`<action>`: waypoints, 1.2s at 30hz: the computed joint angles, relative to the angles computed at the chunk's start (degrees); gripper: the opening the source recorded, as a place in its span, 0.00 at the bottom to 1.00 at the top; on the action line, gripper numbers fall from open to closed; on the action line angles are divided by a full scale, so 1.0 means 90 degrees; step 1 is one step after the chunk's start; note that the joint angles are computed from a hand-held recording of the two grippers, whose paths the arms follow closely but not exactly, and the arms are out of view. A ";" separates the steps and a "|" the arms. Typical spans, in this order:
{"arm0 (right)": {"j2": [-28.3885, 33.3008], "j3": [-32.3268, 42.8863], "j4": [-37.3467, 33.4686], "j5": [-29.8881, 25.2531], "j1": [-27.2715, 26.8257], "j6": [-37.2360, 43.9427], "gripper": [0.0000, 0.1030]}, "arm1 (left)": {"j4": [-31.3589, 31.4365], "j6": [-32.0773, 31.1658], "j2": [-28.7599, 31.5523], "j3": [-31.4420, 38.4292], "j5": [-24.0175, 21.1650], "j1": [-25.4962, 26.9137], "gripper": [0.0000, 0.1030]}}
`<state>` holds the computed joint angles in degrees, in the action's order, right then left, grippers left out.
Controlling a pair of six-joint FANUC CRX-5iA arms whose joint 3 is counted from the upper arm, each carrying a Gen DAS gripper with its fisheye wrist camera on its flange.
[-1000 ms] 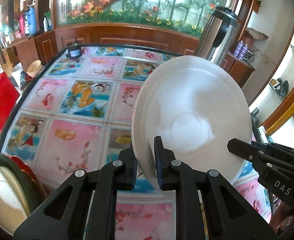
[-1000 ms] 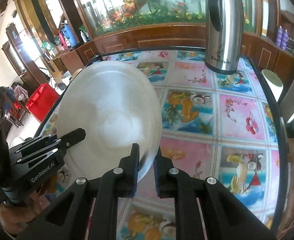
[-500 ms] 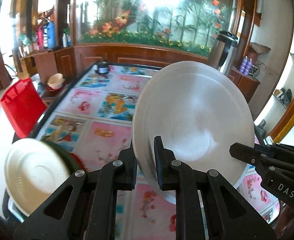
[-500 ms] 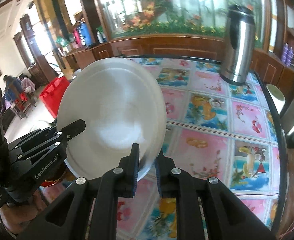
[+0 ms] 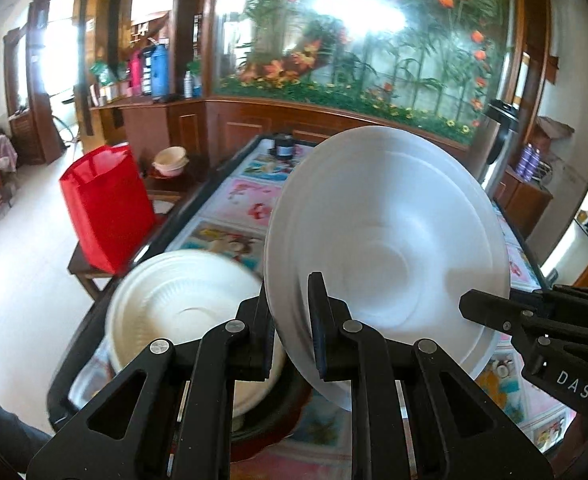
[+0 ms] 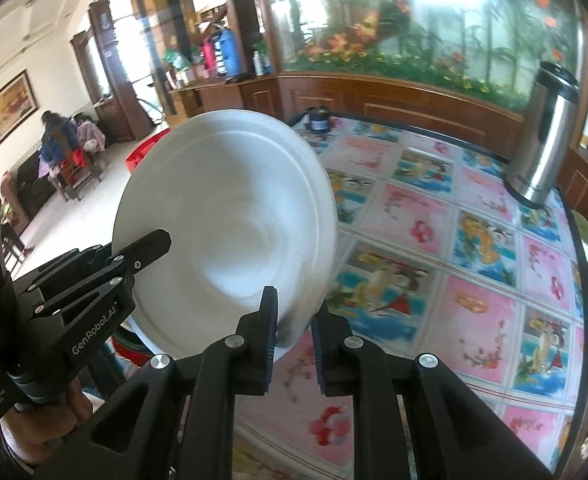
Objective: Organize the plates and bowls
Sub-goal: 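Carry the white bowl with the left gripper over the green basin, then lower the white bowl into the basin and open the left gripper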
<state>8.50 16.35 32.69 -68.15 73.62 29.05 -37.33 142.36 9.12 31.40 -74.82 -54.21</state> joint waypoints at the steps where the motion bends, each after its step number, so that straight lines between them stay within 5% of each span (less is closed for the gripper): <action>1: 0.0063 0.0077 -0.0038 0.0002 0.0015 0.0062 0.16 | -0.0014 0.0075 -0.0092 -0.0117 -0.0020 0.0019 0.14; 16: 0.1706 0.2177 -0.1182 -0.0580 -0.0048 0.1503 0.18 | 0.0417 0.0586 -0.0978 -0.1499 -0.0094 0.0677 0.14; 29: 0.2162 0.2708 -0.1245 -0.0989 -0.0010 0.1615 0.19 | 0.0464 0.0759 -0.1038 -0.1792 0.0073 0.0761 0.14; 32: 0.2169 0.2683 -0.1110 -0.1043 0.0043 0.1532 0.23 | 0.0381 0.0818 -0.1032 -0.1786 0.0064 0.0717 0.14; 36: 0.2111 0.2534 -0.0891 -0.1011 0.0118 0.1393 0.40 | 0.0195 0.0975 -0.1062 -0.1796 0.0042 0.0637 0.15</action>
<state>27.49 39.16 24.67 -77.25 74.68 41.58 -35.57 151.14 -0.44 15.23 -74.44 -48.48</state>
